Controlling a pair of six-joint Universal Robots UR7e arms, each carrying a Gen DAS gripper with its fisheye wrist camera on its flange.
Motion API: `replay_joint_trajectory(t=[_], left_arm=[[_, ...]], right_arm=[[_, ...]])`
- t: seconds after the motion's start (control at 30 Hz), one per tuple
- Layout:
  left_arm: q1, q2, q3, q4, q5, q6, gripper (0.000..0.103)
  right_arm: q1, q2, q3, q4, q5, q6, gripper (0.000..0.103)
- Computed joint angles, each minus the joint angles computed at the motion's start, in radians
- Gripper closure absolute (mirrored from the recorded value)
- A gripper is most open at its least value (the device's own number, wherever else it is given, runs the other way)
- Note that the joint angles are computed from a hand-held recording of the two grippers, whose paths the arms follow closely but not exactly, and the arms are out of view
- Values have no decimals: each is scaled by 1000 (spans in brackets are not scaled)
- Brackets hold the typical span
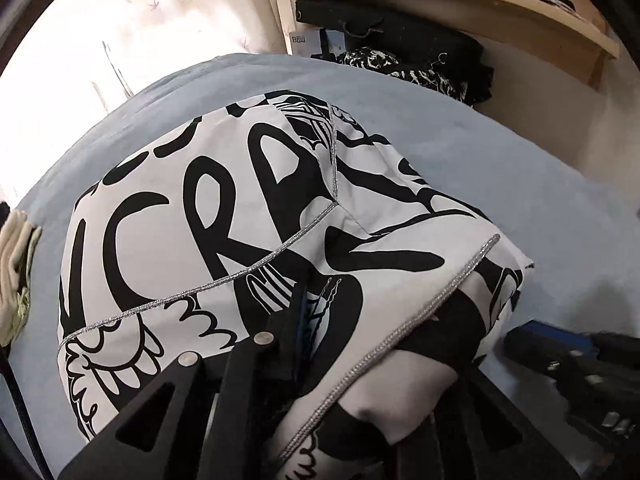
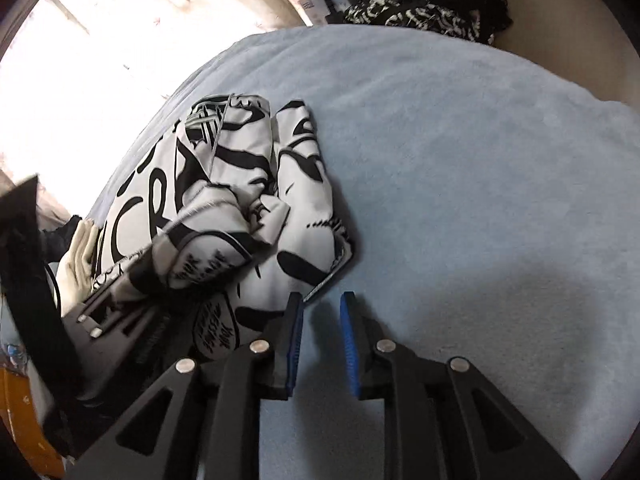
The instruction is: Fold large clothes
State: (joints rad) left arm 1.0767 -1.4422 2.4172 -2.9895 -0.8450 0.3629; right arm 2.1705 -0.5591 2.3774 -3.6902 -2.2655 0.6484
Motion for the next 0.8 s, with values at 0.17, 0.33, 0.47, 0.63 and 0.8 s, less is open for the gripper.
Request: replay_joint_trajectory(t=[0.17,0.33,0.47,0.63,0.8], left_arm=[[-4,-143,-60,300,-70,-115,77],[-50,-290,-101,604,-153,-275,59],[-49,-411,-128,730,-227,-334,48],[-49,-538,-131,744,-166,-360,45],[60,-517,-168,701,-108,-337,45]], right_arm=[[28,-5,-24,8,-23,-33,73],[53,-39,-65,46,-56,-96,64],[50,-104,-84,136,-13,-117,63],[-59,-158,-98,160,257,-174,63],[-184,-154,-128,239,456,-189,63]])
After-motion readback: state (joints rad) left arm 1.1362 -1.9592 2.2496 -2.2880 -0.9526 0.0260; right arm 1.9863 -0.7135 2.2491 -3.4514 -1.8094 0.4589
